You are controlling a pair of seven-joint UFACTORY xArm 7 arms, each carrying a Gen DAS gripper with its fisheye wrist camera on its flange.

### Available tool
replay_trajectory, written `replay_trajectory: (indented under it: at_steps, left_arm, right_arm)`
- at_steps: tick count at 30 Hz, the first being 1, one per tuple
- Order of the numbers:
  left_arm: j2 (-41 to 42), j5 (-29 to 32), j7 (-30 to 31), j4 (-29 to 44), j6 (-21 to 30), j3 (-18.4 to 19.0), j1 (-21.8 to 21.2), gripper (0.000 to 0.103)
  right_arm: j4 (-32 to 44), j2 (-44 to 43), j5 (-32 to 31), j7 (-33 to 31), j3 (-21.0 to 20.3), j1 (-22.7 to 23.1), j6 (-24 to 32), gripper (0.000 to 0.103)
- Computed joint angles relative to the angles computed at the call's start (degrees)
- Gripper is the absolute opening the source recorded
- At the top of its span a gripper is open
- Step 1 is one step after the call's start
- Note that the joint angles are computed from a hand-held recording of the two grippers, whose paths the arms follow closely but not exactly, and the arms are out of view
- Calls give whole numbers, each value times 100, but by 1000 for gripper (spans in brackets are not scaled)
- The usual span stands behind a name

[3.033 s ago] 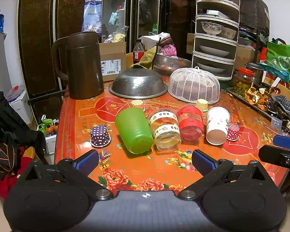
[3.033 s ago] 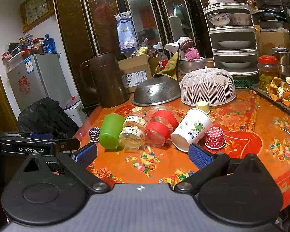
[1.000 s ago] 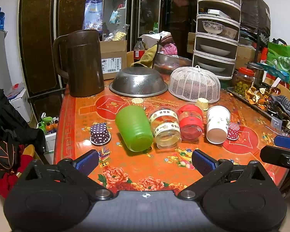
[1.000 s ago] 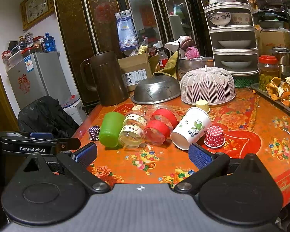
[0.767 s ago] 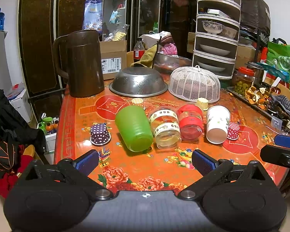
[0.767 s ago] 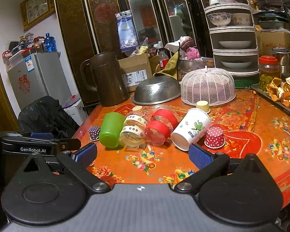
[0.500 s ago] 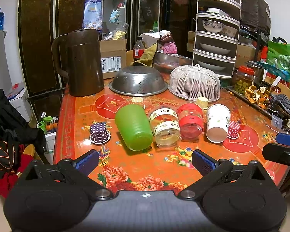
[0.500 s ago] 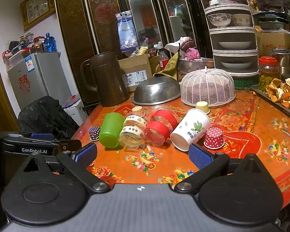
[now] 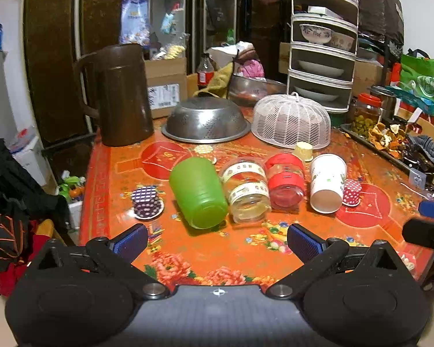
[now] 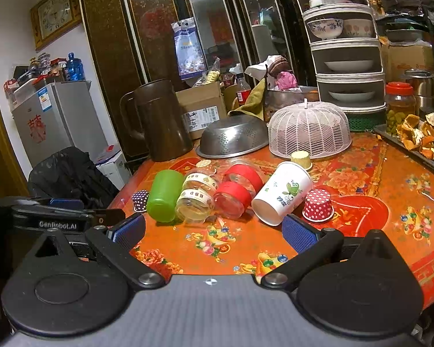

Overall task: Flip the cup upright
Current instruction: 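Move the left gripper to the fallen HBD glass jar and grasp it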

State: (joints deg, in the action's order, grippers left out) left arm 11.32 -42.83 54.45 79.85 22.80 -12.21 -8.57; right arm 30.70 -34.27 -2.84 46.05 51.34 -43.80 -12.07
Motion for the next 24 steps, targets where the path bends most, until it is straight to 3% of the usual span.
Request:
replay_trajectory:
  at_steps: [3,8,11,14,20,22,24]
  left_arm:
    - [471,709,-712,891,893,141,-99,103]
    - [1456,2302,-2214,2599,1848,315,-656,103]
    - [2208,2976,-2877,3767,2462,387,-978,93]
    - [2971,3362,-3386,4954,3195,450,-1187,87]
    - [3906,3674,-3886,6446,4011,534,-1381,87]
    - [3996,3776,-3910,6556,4058,596,-1449,87]
    - [4394,3885,-3955,7239,4378,640,-1544,86]
  right_arm:
    - [-190,21,55,-24,-153,141,-196,102]
    - [-489,215,369,-226,-430,448,-574,102]
    - [-677,318,502,-409,-757,820,-737,102]
    - [-858,333,654,-570,-1057,1147,-864,102]
    - [-1148,383,975,-866,-1597,1663,-1146,102]
    - [-1189,440,1094,-967,-1706,1777,-1217,102]
    - [-1214,548,1157,-1083,-1879,1928,-1326,102]
